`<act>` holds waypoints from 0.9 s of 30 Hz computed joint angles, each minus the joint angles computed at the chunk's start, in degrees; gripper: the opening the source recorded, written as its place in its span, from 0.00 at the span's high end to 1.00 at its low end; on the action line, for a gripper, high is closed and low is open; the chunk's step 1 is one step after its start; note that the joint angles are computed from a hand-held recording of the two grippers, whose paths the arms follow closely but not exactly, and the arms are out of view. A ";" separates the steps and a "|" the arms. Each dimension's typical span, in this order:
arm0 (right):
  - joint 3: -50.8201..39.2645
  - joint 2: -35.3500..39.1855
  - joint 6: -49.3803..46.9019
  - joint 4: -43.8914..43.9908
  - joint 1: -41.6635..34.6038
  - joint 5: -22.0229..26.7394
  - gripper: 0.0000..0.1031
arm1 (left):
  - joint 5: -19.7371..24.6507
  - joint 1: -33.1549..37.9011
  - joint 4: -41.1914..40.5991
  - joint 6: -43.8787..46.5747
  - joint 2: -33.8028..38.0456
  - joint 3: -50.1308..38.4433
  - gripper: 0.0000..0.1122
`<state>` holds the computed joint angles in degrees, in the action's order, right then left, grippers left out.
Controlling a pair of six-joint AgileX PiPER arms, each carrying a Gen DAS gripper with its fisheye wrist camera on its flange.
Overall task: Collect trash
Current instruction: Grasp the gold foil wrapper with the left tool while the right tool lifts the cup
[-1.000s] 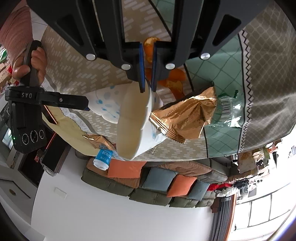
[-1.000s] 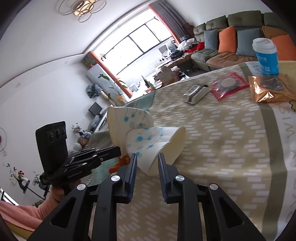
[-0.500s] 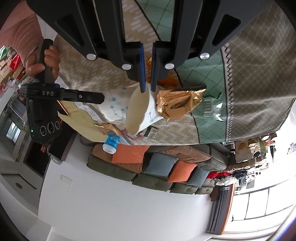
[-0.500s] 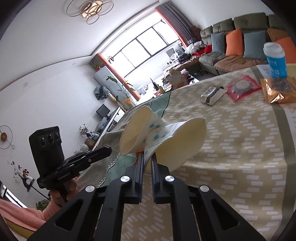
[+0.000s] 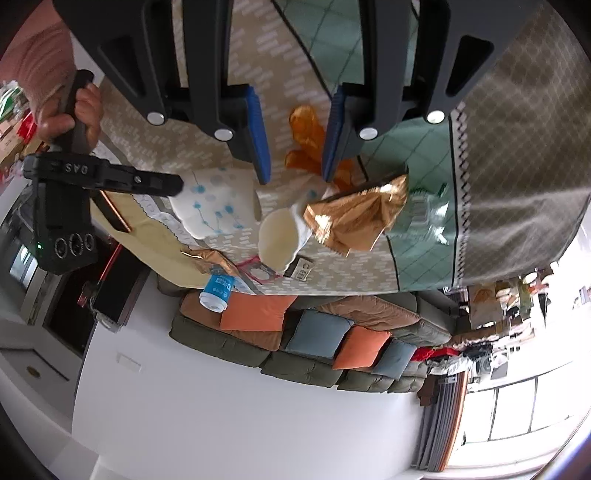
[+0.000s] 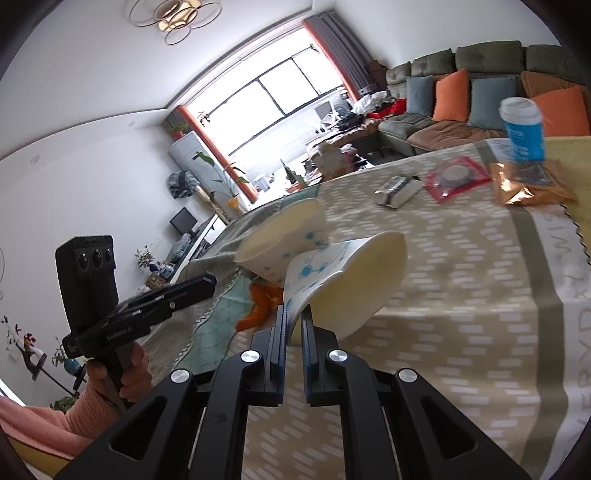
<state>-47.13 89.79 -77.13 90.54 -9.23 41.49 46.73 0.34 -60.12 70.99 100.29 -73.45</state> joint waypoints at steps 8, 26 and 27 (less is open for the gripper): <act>1.31 -0.50 -1.41 1.20 -3.53 1.76 0.93 | -3.23 -4.53 3.85 -5.25 2.89 -7.21 0.63; 1.33 -1.26 -2.90 3.35 -2.90 1.76 0.93 | -3.99 -6.65 8.95 -9.24 4.52 -8.58 0.94; 1.42 -1.90 -3.00 3.54 -2.55 1.48 0.93 | -3.66 -5.93 7.42 -7.92 3.52 -7.41 0.94</act>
